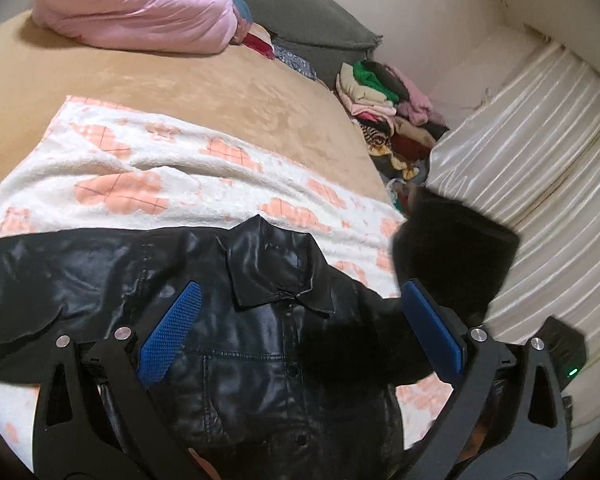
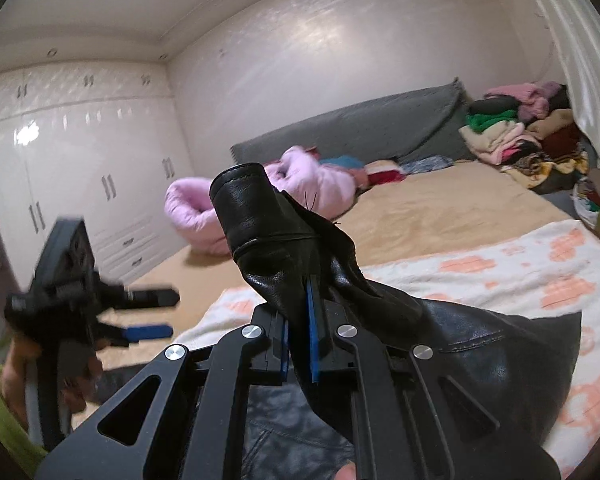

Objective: Fold large clothes

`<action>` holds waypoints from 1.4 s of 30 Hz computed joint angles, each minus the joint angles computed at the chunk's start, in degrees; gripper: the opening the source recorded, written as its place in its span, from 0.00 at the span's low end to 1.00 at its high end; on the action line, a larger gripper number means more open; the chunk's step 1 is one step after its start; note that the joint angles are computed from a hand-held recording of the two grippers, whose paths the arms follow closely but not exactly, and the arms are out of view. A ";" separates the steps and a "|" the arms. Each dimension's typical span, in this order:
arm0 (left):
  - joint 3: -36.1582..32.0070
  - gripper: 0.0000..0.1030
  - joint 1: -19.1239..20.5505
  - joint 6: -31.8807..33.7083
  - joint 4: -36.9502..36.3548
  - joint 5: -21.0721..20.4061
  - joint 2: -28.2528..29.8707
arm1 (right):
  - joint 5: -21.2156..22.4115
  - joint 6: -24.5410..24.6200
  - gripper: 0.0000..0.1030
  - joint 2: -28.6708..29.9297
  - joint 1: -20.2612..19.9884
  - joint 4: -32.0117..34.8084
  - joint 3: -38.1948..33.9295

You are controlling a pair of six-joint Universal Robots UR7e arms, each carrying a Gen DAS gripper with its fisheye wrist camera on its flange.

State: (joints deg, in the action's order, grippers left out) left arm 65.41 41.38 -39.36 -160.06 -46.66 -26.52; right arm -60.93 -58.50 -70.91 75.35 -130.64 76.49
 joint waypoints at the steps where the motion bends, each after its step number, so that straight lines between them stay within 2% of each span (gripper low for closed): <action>1: 1.35 0.91 0.07 -0.05 -1.18 -0.55 -0.77 | -0.61 -0.63 0.06 -0.03 0.15 0.09 0.61; 12: 10.62 0.91 1.25 -1.59 -8.81 -5.58 -4.40 | -9.37 -7.07 0.07 -1.45 0.73 -5.56 12.47; 17: 14.38 0.91 1.80 -4.27 -8.72 -6.15 -5.42 | -14.51 -8.53 0.10 -1.38 0.29 -9.06 17.41; 25: 19.66 0.91 2.47 -8.35 -11.10 -8.28 -6.70 | -18.01 -10.14 0.15 -1.01 -0.04 -11.02 20.15; 27: 20.22 0.91 2.63 -8.89 -11.21 -8.79 -6.78 | -19.04 -10.25 0.20 -1.17 -0.10 -10.74 20.47; 28: 20.42 0.91 2.84 -9.50 -10.87 -9.12 -6.78 | -19.43 -10.33 0.30 -1.19 -0.06 -9.89 20.28; 29: 20.52 0.91 3.03 -9.89 -10.75 -9.58 -6.75 | -19.89 -10.54 0.51 -1.37 -0.03 -8.46 20.10; 30: 20.65 0.91 3.38 -10.21 -11.13 -10.40 -6.61 | -19.91 -10.78 0.63 -1.62 -0.13 -7.72 20.23; 31: 20.64 0.91 3.69 -10.57 -11.35 -11.03 -6.39 | -19.36 -11.26 0.79 -2.09 -0.37 -6.02 20.23; 35: 19.92 0.91 4.92 -13.15 -8.72 -12.66 -5.38 | -19.39 -13.40 0.90 -4.10 -0.97 -0.53 20.13; 39: 18.56 0.90 5.69 -15.62 -3.58 -12.51 -3.97 | -18.41 -12.90 0.90 -5.39 -3.07 3.75 17.88; 40: 18.17 0.81 5.83 -15.83 -2.91 -12.43 -3.66 | -18.13 -12.21 0.89 -5.46 -3.54 4.33 17.14; 41: 17.73 0.66 5.93 -16.05 -2.37 -11.92 -3.23 | -17.69 -11.31 0.87 -5.52 -4.16 5.06 16.19; 42: 17.28 0.60 5.96 -16.41 -1.85 -10.91 -2.84 | -17.44 -9.87 0.84 -5.46 -4.80 5.43 14.91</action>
State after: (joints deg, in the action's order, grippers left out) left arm 82.69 47.34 -55.77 -161.91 -57.57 -29.36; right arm -78.37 -68.37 -76.37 70.55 -125.20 91.40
